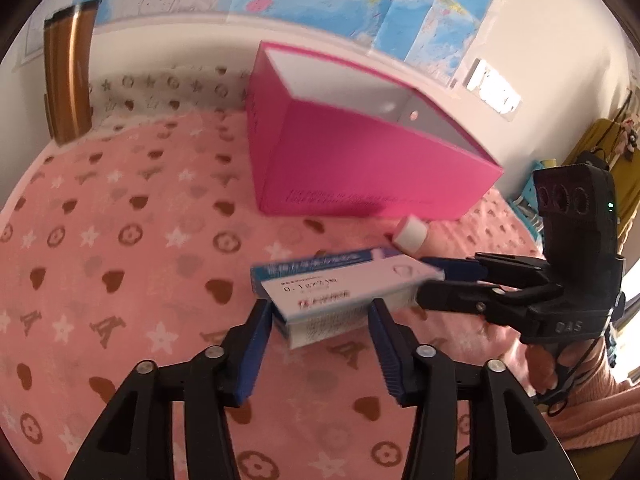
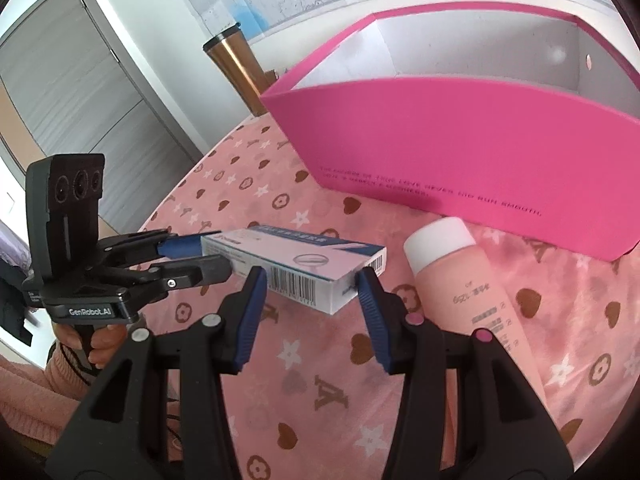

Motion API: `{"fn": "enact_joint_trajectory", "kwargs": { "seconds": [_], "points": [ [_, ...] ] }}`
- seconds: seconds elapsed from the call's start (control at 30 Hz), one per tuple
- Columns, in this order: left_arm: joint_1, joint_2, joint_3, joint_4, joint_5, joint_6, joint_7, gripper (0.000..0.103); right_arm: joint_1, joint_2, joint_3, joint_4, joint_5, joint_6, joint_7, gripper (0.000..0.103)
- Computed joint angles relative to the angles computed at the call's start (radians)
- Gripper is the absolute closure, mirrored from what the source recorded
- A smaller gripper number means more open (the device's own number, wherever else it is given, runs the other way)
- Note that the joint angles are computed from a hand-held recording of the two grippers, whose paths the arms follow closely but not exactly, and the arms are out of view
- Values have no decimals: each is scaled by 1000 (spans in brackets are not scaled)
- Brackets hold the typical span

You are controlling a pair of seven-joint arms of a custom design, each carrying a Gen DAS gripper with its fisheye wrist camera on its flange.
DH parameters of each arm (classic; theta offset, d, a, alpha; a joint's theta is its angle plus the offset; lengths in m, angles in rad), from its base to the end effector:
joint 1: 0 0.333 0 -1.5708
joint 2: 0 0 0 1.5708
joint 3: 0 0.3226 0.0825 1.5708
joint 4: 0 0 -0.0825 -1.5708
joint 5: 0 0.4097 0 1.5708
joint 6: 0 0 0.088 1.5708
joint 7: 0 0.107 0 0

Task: Organize rigid objects
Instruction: 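Grasp the capsule box by its edge with the right gripper and lift, then lower the capsule box into the magenta box and open the right gripper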

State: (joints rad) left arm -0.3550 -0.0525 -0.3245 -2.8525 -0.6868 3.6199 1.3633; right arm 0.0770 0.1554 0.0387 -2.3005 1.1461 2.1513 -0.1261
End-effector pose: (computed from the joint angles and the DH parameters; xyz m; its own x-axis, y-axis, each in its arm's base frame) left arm 0.3558 -0.1823 0.2830 0.1287 -0.9345 0.3319 -0.7202 -0.3181 -0.6165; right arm 0.5175 0.0981 0.2612 0.8331 -0.3479 -0.4301 -0.5531 -0.5349 -0.6387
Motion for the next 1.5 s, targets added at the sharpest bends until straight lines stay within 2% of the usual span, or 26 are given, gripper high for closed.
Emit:
{"fn": "enact_joint_trajectory", "kwargs": {
  "seconds": [0.03,0.23,0.33,0.43,0.53,0.67,0.77,1.0,1.13,1.2,1.37,1.5],
  "points": [
    [5,2,23,-15,80,0,-71,52,3,6,2,0,-6,4,4,53],
    [35,11,57,-47,254,19,-225,52,4,40,12,22,-19,11,50,55],
    [35,20,35,-27,174,7,-156,52,13,39,23,16,-8,45,43,55],
    [48,16,63,-40,286,13,-252,52,21,31,29,3,4,81,28,54],
    [48,9,51,-45,281,30,-251,52,14,28,25,5,12,62,24,54],
    [36,-13,21,-39,195,33,-183,52,9,0,17,-11,40,57,-8,54],
    [33,-41,16,-46,195,47,-180,52,3,-24,5,-19,52,33,-27,54],
    [56,-99,-53,5,48,38,17,52,-13,-84,-32,-26,76,-28,-68,54],
    [71,-103,-66,52,-5,34,122,52,-23,-91,-49,-3,95,-62,-69,54],
    [87,-92,-86,93,-75,27,220,52,-27,-89,-54,15,109,-72,-67,54],
    [84,-60,-74,175,-181,17,394,52,-25,-79,-49,54,142,-61,-62,54],
    [77,-36,-46,230,-227,3,479,52,-29,-52,-45,105,154,-68,-41,54]
  ]
}}
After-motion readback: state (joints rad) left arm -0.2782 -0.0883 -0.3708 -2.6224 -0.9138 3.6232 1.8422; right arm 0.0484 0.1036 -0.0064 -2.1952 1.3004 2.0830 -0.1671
